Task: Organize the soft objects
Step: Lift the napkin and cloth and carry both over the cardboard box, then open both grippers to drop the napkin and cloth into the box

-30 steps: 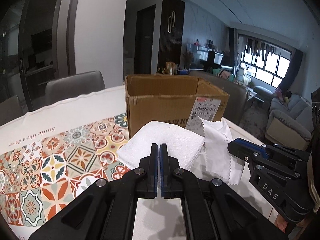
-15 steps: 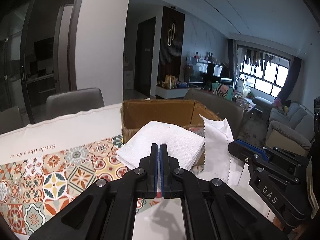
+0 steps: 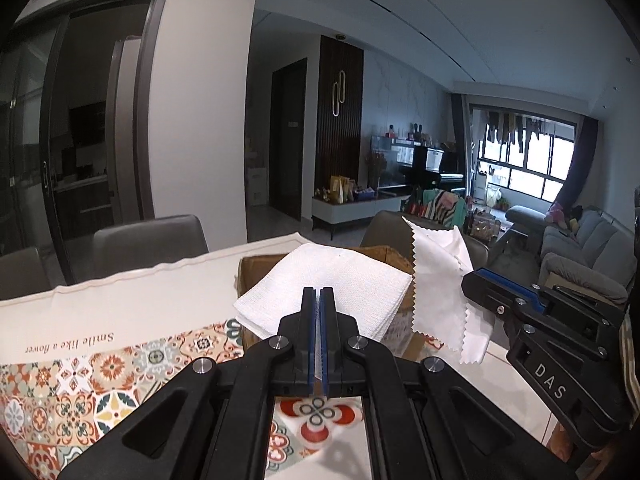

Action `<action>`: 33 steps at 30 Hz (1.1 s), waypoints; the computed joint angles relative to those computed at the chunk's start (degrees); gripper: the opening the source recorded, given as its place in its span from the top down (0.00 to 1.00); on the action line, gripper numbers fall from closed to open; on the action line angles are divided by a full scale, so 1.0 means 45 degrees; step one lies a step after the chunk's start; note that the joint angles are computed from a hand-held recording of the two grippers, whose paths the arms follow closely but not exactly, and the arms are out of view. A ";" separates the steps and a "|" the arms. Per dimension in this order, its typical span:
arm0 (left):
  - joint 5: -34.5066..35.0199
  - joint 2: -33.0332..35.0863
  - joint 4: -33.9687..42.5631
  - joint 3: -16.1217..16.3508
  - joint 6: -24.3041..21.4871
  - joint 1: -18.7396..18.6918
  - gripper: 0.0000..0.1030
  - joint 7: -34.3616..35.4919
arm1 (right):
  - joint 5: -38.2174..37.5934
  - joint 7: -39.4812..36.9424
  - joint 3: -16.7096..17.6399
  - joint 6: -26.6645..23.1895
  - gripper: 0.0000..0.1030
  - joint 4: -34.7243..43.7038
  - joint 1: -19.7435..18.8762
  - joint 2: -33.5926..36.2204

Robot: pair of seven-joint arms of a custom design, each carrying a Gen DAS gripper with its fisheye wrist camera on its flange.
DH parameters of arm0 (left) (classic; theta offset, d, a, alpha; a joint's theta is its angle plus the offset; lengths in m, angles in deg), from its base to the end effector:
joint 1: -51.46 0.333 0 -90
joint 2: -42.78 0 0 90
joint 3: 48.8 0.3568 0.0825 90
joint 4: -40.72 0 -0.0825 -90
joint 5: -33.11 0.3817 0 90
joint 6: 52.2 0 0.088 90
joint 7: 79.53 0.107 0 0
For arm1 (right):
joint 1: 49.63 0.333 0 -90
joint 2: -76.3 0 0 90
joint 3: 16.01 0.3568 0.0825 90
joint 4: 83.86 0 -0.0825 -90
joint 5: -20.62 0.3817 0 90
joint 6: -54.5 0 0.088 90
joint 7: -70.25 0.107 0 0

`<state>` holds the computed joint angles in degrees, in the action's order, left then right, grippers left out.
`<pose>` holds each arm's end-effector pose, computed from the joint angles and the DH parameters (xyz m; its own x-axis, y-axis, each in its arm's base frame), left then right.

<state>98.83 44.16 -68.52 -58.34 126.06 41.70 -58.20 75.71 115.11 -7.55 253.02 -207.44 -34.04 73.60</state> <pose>0.5337 -0.2675 0.6250 -0.2878 -0.9568 0.0420 -0.3597 0.0673 -0.9306 0.5255 0.1309 0.5885 0.1218 -0.9916 -0.0440 -0.3322 0.0010 -0.9432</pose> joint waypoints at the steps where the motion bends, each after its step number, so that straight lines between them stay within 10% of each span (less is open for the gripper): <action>1: 0.0044 0.0114 0.0192 -0.0009 -0.0051 -0.0018 0.96 -0.0001 | -0.0403 0.0354 -0.0130 -0.0011 0.92 -0.0020 0.0042 0.0005; 16: -0.0417 0.1970 0.2439 0.0674 -0.0751 -0.0942 0.96 0.0932 | -0.5162 0.3873 -0.1160 -0.0255 0.92 0.1037 -0.0143 0.1219; 33: -0.5216 0.4515 0.4822 0.0821 -0.1996 -0.1658 0.96 0.6068 | -0.7752 0.6136 -0.1759 -0.2146 0.92 0.2956 -0.0653 0.3125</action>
